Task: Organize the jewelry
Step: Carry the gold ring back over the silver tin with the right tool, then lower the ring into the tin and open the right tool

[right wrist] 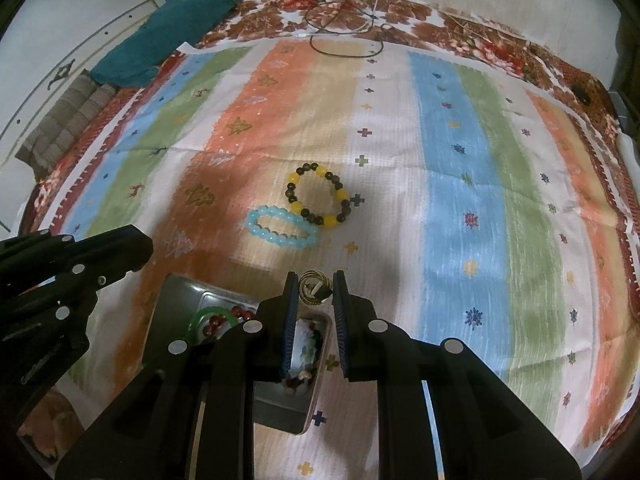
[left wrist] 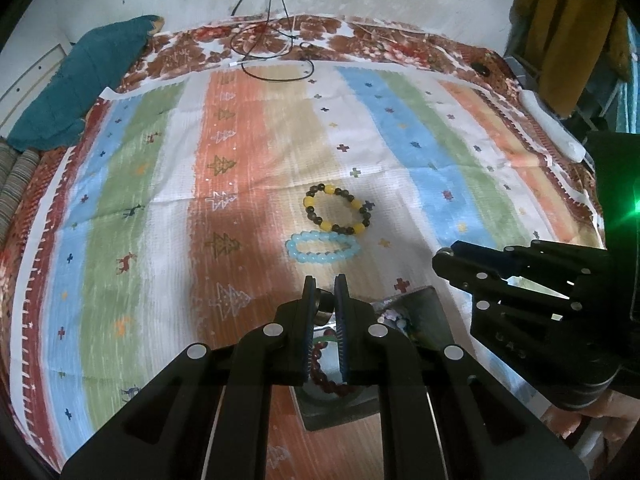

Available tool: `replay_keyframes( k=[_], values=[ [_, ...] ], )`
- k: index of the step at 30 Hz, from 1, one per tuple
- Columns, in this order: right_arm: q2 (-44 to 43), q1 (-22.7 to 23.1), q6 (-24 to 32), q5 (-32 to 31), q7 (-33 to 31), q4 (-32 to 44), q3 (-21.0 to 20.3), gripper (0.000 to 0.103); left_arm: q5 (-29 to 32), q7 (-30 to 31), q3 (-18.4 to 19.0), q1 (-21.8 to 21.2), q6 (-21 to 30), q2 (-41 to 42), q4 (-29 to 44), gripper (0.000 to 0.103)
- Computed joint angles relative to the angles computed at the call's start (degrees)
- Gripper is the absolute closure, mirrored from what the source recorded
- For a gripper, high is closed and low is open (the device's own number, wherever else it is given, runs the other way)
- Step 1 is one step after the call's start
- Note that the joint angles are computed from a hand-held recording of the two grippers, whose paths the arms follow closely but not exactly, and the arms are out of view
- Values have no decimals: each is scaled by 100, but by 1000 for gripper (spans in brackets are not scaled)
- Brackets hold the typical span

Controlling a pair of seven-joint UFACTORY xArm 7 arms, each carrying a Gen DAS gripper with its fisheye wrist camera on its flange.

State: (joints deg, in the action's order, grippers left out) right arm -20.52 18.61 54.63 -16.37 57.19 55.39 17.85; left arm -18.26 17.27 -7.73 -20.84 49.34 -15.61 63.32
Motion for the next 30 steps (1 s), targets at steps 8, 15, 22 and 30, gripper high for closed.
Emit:
replay_keyframes(
  k=[8, 15, 22, 30],
  values=[
    [-145, 70, 6, -17, 96, -52, 113, 85, -149, 160, 69, -56, -37, -389, -284, 94],
    [-355, 137, -63, -21, 256, -146, 246, 85, -299, 296, 171, -124, -21, -771, -563, 94],
    [-472, 173, -132, 0, 309, -193, 348, 85, -368, 405, 204, -181, -69, -1007, -739, 94],
    [-474, 166, -194, 47, 377, -221, 344, 83, -456, 293, 236, -188, 28, -965, -676, 91]
  ],
)
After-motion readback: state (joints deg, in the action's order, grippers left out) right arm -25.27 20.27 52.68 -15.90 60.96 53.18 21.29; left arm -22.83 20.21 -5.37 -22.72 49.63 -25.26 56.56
